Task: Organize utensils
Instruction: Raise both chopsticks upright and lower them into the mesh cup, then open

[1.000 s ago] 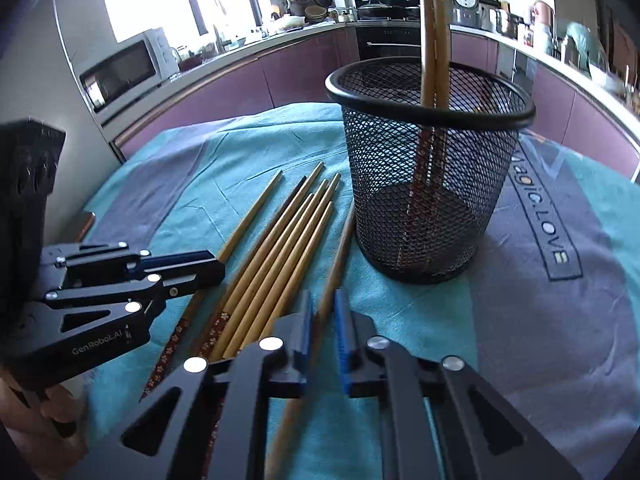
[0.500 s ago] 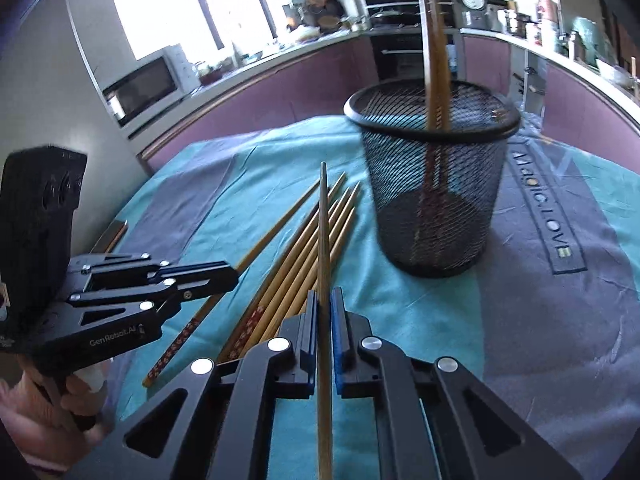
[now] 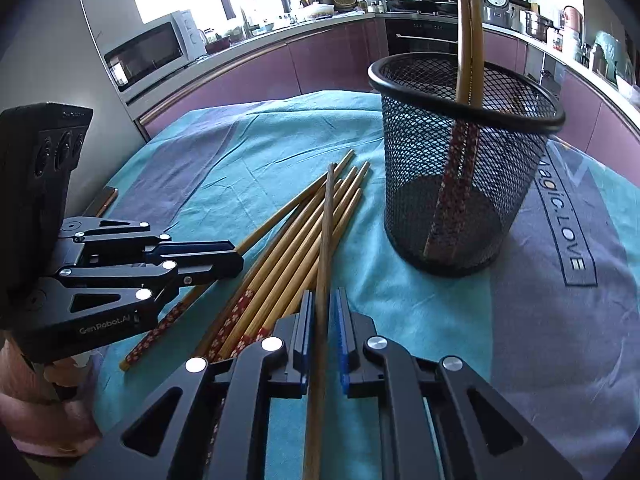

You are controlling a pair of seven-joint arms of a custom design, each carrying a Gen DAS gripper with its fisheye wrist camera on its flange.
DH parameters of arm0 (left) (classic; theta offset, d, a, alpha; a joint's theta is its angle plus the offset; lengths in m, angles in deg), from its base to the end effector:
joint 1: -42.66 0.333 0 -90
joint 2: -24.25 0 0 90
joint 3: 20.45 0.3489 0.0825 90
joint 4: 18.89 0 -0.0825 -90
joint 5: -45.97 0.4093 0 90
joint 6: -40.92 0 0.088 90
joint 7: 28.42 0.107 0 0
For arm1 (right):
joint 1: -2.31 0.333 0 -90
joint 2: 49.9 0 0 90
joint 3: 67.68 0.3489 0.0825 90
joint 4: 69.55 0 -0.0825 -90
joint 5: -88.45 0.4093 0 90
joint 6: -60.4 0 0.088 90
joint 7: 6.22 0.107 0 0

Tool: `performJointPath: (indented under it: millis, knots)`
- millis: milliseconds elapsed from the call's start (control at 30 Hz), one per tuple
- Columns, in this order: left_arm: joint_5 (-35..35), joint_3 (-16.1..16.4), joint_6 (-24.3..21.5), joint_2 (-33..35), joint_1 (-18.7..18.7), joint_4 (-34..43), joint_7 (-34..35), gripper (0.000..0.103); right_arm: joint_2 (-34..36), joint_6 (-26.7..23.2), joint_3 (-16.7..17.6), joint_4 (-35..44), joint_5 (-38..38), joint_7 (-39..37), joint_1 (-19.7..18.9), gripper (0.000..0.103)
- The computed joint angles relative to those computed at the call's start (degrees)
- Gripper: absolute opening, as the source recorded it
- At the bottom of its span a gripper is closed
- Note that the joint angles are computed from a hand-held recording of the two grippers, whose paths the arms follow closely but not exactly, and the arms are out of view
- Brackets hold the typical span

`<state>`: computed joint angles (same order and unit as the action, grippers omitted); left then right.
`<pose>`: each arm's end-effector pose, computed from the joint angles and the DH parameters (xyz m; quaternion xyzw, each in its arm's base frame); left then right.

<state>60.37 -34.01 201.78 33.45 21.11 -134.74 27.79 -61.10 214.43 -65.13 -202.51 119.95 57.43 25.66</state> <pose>0.5306 -0.3793 0.4634 -0.5940 0.7405 -0.2929 0.1140 0.4870 0.2188 0.4985 -0.8106 0.4892 -0.0652 0.3153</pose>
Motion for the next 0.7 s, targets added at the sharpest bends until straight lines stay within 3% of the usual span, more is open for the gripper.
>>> performJointPath:
  millis: [300, 700]
  knots:
    - [-1.37, 0.24, -1.71, 1.77, -0.09, 2.74, 1.32, 0.008, 0.57, -0.03, -0.28, 0.91, 3.85, -2.98, -0.22, 0.007]
    - [-2.16, -0.64, 4.23, -3.76, 0.69, -0.77, 1.82, 0.008, -6.78, 2.51, -3.54, -2.05, 9.93, -10.02, 2.43, 0.006]
